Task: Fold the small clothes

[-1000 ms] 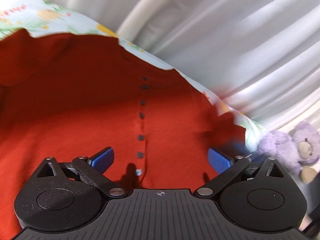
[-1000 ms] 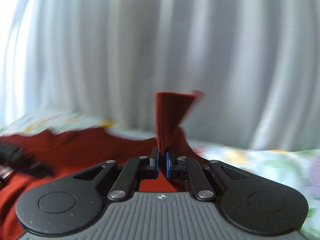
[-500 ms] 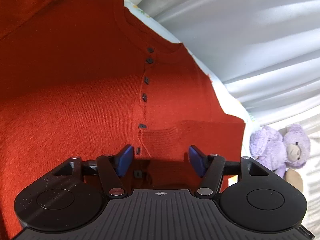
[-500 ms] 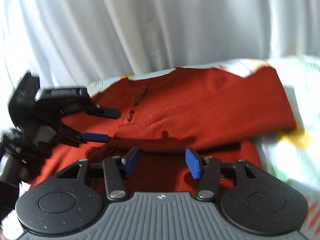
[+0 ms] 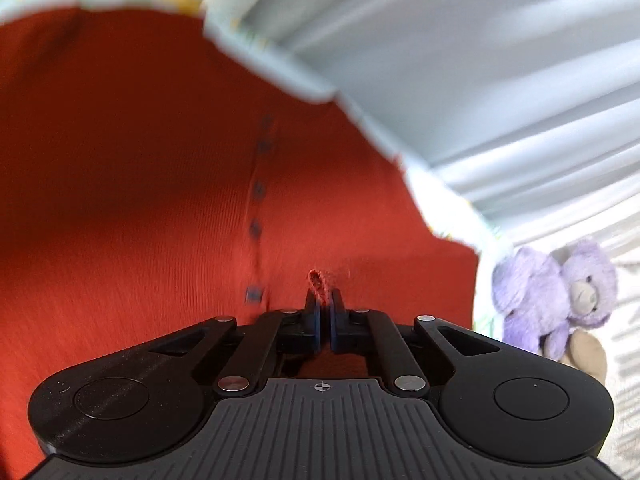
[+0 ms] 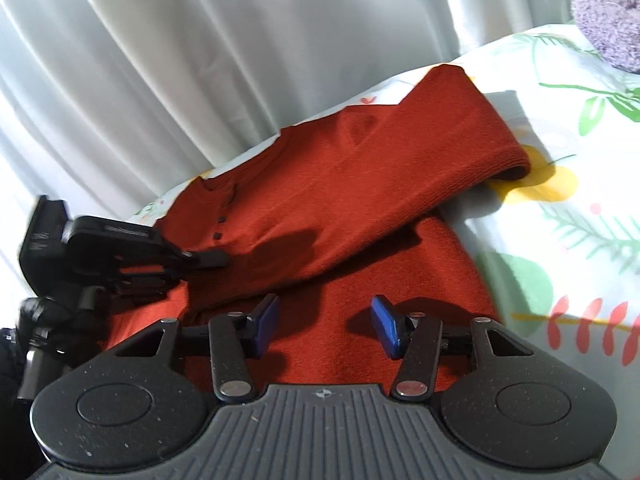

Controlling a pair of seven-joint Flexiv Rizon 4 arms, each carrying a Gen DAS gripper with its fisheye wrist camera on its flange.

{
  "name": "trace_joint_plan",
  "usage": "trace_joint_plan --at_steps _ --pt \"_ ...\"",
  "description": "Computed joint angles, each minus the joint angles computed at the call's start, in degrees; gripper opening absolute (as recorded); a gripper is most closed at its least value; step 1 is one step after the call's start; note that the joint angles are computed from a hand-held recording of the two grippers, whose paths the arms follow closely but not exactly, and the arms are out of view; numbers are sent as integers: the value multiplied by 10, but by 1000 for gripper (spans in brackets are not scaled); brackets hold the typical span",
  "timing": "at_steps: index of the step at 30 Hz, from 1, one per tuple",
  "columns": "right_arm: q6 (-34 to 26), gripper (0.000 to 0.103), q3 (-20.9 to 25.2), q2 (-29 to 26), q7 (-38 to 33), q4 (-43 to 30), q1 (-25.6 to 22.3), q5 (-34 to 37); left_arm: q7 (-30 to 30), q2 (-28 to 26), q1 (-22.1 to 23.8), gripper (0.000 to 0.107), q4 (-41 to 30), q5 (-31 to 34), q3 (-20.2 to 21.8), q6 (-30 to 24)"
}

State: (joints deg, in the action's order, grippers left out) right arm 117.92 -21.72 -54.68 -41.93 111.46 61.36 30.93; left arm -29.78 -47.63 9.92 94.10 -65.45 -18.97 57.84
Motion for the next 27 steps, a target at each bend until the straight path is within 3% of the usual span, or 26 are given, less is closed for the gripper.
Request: trace_joint_plan --at_steps 2,5,7,9,11,13,14,16,18,19,20,22,25,27 --pt "-33 51 -30 -4 5 1 22 12 45 16 -4 5 2 -17 -3 51" --pt "-72 48 -79 -14 34 13 57 13 149 17 -27 5 -4 -49 -12 205" --pt "-86 48 -98 -17 51 21 68 4 140 -1 -40 6 -22 -19 0 263" --pt "-82 48 -97 -13 64 26 62 -11 102 -22 -40 6 -41 12 16 257" --pt "-78 48 -97 -10 75 30 58 -28 41 -42 -40 7 -62 57 47 198" --pt "-71 48 -97 -7 85 34 53 -45 -9 -52 -38 18 -72 94 70 160" --pt "-70 48 -97 -6 89 31 48 -55 -6 -56 -30 26 -72 96 60 165" --pt "-69 48 -94 -1 93 28 38 -69 12 -60 -5 30 -66 94 25 173" --pt "-68 48 -91 3 94 22 25 -82 5 -66 12 28 -72 99 2 159" --pt "-71 48 -93 3 94 19 23 -86 -8 -66 21 5 -74 110 4 139" --pt "-74 48 -95 4 94 16 19 -91 -28 -69 20 6 -82 127 13 128" --pt "-84 48 -101 4 92 3 9 -104 -30 -64 23 6 -81 147 8 150" --pt "-91 54 -101 0 93 -19 -14 -126 12 -52 55 6 -63 139 -51 227" --pt "-94 57 -91 -4 94 -38 -38 -139 -3 -50 51 6 -68 154 -47 264"
